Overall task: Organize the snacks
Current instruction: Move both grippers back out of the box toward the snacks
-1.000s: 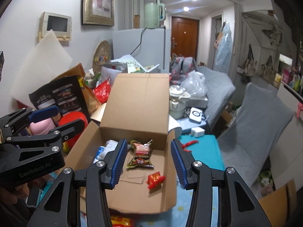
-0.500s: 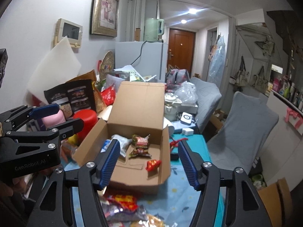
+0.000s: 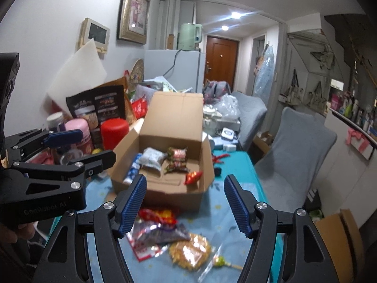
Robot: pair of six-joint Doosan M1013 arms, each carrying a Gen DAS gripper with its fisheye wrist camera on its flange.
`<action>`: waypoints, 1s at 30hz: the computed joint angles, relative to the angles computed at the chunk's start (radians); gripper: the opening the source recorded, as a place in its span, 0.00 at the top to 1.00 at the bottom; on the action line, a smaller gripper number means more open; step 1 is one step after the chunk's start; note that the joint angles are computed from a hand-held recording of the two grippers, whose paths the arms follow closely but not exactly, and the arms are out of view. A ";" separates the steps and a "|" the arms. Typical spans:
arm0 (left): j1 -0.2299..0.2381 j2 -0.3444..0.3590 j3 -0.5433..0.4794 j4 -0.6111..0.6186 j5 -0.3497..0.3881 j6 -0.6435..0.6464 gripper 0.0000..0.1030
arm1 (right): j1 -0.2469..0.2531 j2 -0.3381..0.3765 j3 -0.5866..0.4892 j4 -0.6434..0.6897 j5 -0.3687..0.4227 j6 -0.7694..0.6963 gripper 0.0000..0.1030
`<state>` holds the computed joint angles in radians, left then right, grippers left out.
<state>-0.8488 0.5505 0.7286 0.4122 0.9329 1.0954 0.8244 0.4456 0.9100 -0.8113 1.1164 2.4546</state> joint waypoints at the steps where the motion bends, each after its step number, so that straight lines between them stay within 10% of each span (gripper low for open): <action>1: 0.000 -0.006 0.014 -0.005 -0.003 -0.001 0.30 | 0.004 -0.006 0.015 0.002 -0.004 0.009 0.33; 30: 0.004 -0.026 0.202 -0.148 0.025 -0.061 0.30 | 0.004 -0.080 0.289 0.141 -0.063 0.188 0.33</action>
<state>-0.8444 0.5249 0.9305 0.2637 0.9580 1.0347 0.8285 0.3651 1.1986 -0.6703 1.0532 2.6428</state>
